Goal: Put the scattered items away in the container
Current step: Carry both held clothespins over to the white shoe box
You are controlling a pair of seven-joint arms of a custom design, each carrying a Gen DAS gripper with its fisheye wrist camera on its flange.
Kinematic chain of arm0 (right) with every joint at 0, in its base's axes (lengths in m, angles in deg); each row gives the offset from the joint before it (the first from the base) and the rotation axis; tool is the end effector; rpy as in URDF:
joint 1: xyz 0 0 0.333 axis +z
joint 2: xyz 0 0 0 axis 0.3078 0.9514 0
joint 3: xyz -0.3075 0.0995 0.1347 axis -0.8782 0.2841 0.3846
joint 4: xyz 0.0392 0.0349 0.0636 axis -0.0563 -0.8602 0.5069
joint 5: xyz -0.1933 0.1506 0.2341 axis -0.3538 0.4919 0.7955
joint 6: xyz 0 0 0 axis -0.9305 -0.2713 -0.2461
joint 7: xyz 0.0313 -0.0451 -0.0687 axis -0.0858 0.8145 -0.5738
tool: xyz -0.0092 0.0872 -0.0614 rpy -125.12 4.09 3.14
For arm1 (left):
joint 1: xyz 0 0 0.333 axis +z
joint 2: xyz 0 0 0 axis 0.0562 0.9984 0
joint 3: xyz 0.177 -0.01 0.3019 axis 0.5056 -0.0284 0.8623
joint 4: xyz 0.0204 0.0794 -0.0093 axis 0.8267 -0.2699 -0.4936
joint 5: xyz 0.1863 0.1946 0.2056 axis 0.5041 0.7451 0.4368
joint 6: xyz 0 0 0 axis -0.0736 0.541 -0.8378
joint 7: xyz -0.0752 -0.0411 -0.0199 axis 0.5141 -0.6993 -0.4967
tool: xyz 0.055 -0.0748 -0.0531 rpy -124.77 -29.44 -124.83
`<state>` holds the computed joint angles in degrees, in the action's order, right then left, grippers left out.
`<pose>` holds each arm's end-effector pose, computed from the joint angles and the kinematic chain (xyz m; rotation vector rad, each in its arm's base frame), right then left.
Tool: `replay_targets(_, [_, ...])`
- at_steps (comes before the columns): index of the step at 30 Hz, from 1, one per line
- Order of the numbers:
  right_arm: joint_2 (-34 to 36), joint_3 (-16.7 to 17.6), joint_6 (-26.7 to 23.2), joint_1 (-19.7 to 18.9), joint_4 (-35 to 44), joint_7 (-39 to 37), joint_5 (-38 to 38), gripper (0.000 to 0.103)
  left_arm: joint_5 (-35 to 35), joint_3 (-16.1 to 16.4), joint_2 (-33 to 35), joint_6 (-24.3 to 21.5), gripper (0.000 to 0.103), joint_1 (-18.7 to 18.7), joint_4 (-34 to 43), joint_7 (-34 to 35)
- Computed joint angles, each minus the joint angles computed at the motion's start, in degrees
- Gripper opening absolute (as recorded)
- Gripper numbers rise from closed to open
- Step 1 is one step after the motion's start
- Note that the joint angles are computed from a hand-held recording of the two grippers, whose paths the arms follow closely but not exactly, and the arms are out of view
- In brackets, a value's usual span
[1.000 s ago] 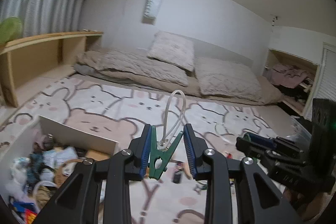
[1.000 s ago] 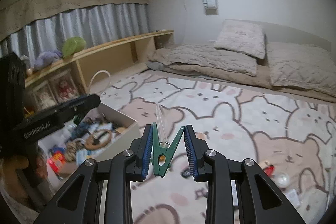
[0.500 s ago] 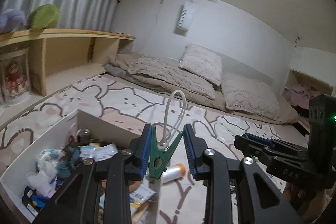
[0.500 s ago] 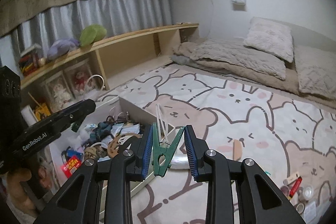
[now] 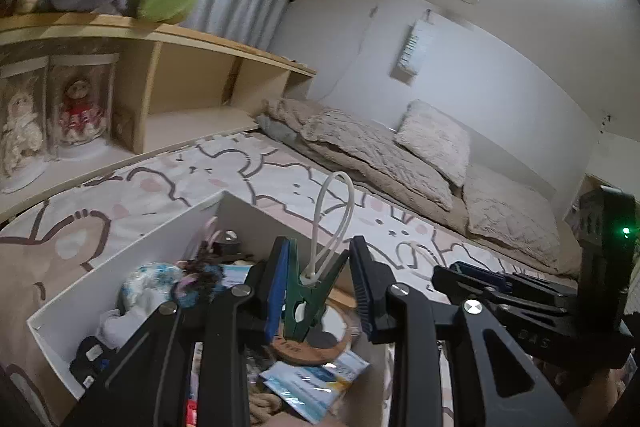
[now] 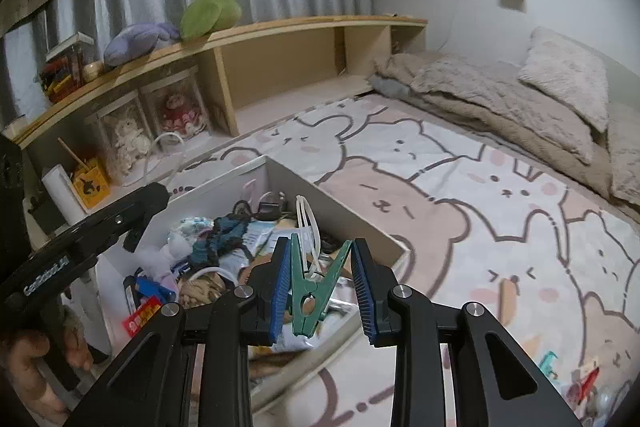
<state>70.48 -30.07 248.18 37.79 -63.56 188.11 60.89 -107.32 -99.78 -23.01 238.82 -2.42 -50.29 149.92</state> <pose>0.5254 0.2396 0.6592 -1.7225 1.5053 -0.6465 0.5470 -0.2276 0.6676 -1.5341 1.7683 -1.5075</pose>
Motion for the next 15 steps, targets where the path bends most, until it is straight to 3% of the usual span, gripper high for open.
replay_targets(5, [5.06,-0.16,-5.02,1.04,6.33,-3.53,3.71,0.031,1.68,1.77,-0.21,0.61,0.03,-0.22,-1.07,-3.06])
replay_targets(15, [12.35,-3.2,-15.08,3.03,15.67,-5.28,6.6,0.031,-3.5,-1.44,0.98,0.68,0.03,2.78,-0.2,0.87])
